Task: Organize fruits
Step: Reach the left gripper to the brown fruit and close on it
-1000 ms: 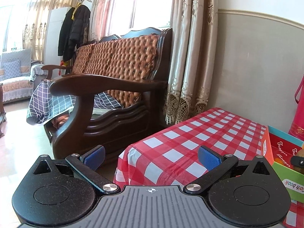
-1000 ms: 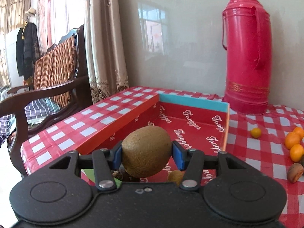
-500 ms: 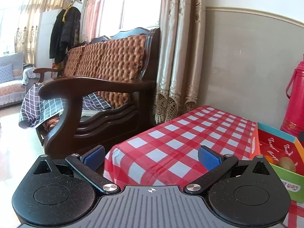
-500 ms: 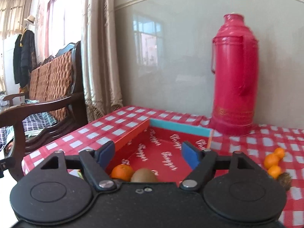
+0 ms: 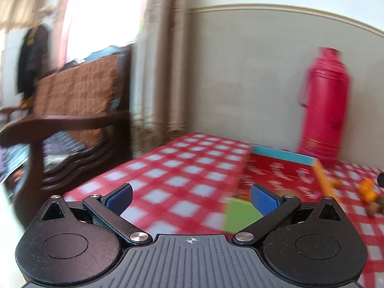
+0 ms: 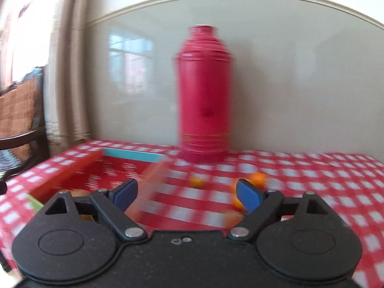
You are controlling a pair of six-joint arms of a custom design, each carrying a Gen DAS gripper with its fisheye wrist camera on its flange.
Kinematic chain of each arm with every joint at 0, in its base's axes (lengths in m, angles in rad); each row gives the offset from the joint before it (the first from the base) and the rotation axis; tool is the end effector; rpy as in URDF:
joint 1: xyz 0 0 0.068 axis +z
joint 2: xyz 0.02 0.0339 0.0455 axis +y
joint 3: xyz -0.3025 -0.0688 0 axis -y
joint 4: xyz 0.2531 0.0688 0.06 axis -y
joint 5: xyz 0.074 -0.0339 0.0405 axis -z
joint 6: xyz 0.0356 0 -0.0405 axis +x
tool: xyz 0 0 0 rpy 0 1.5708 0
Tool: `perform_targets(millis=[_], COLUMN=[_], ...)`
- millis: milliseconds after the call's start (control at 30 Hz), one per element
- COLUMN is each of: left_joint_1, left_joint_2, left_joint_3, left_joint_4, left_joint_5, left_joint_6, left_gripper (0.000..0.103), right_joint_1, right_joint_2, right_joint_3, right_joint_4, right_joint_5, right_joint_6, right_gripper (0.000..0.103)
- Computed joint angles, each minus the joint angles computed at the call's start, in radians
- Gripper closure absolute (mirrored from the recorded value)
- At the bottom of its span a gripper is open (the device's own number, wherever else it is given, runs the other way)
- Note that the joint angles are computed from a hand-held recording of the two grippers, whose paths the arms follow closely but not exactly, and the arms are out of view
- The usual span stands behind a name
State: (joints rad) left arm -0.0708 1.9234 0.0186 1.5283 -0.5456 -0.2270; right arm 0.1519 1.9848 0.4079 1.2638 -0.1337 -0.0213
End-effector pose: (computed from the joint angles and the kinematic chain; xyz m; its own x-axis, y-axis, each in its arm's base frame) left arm 0.1961 0.0046 0.1002 -0.2626 -0.1742 -0.9490 -0.4926 0.8699 -0.0234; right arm 0.2999 0.0507 0.1033 -0.2985 -0.0671 -0.9520 -0.2817 0.9593 0.0208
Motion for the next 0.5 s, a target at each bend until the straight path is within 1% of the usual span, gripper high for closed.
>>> perform_targets(millis=[100, 200, 267, 367, 500], left_joint_1=[-0.153, -0.28, -0.337, -0.389, -0.436], left_joint_2=[0.011, 0.042, 0.05, 0.051, 0.08], left_joint_3=[0.069, 0.139, 0.191, 0.283, 0.422], left_joint_4=[-0.047, -0.072, -0.121, -0.232, -0.38], left_joint_5=[-0.056, -0.069, -0.053, -0.003, 0.057], left_joint_6=[0.053, 0.118, 0.138, 0.148, 0.15], left_gripper=[0.0, 0.0, 0.0, 0.0, 0.0], right_joint_1=[-0.097, -0.197, -0.26, -0.333, -0.385], right_joint_2=[0.029, 0.046, 0.044, 0.054, 0.079], right_joint_3=[-0.012, -0.019, -0.016, -0.026, -0.061], right_joint_4=[0.03, 0.053, 0.039, 0.058, 0.134], right_joint_5=[-0.012, -0.027, -0.058, -0.081, -0.031], right_joint_6=[0.019, 0.036, 0.053, 0.06, 0.038], right_gripper=[0.02, 0.02, 0.02, 0.02, 0.02])
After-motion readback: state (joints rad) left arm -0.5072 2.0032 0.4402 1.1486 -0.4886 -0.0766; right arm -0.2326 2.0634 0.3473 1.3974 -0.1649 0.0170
